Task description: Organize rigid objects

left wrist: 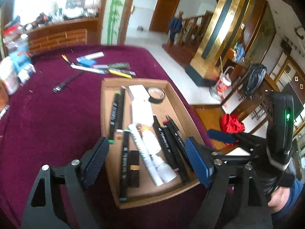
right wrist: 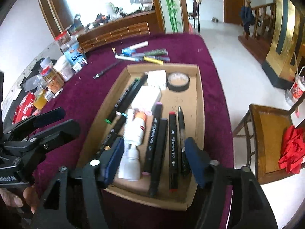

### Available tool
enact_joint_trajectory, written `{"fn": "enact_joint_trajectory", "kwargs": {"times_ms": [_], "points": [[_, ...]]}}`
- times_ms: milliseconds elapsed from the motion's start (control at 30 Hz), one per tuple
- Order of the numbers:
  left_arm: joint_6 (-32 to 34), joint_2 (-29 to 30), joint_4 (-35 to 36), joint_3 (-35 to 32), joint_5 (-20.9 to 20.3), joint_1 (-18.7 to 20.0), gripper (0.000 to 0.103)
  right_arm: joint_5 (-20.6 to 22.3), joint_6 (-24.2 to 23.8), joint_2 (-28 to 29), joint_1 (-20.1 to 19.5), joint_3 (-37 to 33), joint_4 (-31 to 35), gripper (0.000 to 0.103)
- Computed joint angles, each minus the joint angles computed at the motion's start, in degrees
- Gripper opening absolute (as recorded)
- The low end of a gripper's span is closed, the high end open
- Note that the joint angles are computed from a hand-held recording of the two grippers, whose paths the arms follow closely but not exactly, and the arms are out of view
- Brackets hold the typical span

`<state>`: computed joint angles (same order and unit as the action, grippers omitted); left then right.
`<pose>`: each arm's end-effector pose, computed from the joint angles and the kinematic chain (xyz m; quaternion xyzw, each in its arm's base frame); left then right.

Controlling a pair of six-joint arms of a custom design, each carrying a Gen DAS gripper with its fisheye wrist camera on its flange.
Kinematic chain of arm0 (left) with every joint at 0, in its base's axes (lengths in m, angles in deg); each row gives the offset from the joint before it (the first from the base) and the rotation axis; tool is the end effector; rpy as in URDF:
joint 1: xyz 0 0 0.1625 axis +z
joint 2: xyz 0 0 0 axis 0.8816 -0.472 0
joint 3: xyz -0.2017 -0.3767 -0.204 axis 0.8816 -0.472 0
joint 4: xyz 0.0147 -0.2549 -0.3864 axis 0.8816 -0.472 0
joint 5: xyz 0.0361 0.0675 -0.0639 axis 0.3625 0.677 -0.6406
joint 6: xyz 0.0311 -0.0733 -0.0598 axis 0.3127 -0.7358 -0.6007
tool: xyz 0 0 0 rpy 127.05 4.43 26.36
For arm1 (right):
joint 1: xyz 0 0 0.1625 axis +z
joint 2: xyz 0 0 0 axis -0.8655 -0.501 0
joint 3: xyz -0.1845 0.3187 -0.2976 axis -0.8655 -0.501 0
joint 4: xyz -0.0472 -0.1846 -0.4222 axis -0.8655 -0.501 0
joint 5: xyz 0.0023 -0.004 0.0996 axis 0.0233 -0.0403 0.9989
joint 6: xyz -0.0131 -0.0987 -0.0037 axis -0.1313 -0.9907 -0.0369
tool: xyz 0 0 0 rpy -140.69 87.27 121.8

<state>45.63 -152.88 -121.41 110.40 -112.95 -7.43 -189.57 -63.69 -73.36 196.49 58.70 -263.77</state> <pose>-0.0047 -0.3172 0.3610 0.2683 0.9112 -0.2584 0.1762 0.3875 -0.2840 -0.0601 0.1231 -0.9047 0.3074 0.2679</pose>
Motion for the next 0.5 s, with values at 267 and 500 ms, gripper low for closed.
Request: {"fn": "enact_joint_trajectory", "kwargs": {"times_ms": [267, 500], "points": [[-6.0, -17.9, 21.5, -0.6, 14.4, -9.5, 0.082, -3.2, 8.7, 1.5, 5.3, -2.2, 9.2, 0.077], [-16.4, -23.1, 43.5, -4.1, 21.3, -16.9, 0.083, -2.7, 15.0, 2.2, 7.2, -3.7, 13.9, 0.077]]}}
